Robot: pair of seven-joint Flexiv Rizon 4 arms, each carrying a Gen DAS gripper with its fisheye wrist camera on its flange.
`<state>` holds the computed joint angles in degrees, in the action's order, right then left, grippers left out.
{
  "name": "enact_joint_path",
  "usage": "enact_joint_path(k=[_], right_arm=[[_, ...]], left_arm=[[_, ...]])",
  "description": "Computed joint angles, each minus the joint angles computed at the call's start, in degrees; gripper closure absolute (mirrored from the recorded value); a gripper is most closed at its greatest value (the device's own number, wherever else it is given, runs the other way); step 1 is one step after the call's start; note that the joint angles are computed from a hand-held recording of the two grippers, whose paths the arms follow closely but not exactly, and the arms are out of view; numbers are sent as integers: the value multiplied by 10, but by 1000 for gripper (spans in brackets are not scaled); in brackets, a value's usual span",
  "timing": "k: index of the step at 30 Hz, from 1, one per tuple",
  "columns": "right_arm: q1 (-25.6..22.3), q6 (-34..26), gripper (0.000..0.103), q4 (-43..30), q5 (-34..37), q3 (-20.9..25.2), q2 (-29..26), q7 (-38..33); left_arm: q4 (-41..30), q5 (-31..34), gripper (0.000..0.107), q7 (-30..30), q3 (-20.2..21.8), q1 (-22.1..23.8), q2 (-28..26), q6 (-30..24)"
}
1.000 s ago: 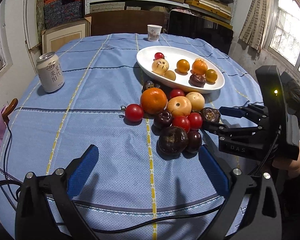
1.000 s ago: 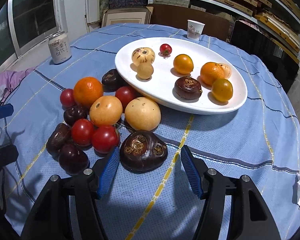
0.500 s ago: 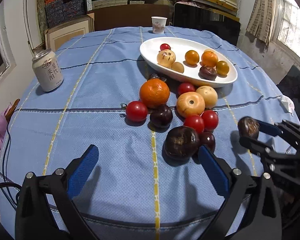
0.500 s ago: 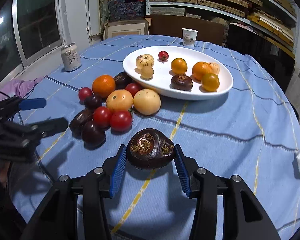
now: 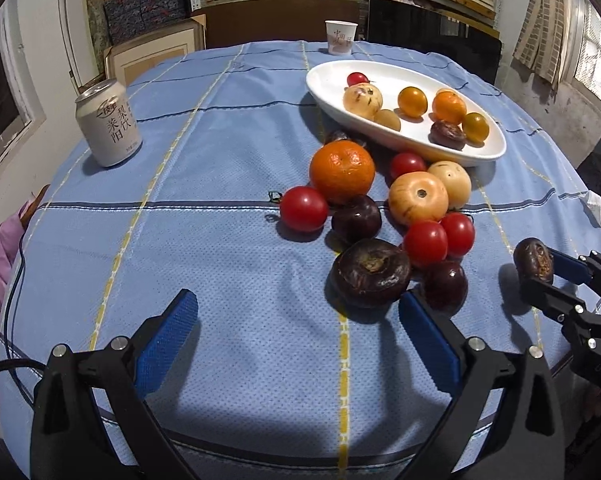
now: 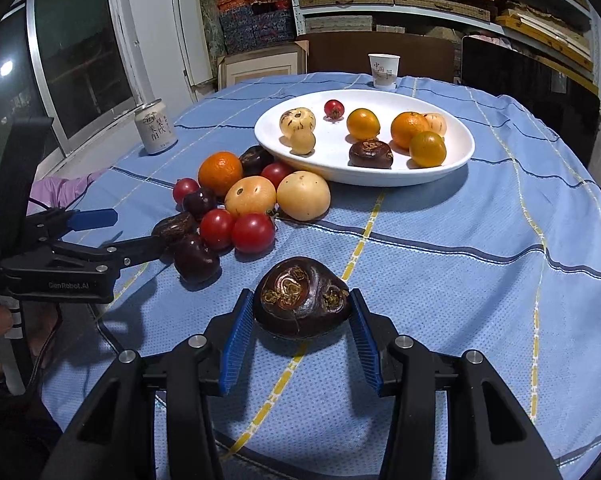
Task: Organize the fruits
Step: 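Grasp the round dark maroon fruit with the left gripper while the right gripper holds its fruit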
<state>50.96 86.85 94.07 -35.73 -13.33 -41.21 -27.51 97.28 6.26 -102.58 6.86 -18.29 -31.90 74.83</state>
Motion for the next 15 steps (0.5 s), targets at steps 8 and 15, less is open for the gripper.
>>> enact_joint_path(k=[8, 15], right_arm=[[10, 24, 55, 8, 14, -16, -1, 2], [17, 36, 55, 12, 36, -22, -1, -11]], left_arm=[[-31, 9, 8, -5, 7, -17, -15, -20], [-31, 12, 8, -23, 12, -15, -18, -20]])
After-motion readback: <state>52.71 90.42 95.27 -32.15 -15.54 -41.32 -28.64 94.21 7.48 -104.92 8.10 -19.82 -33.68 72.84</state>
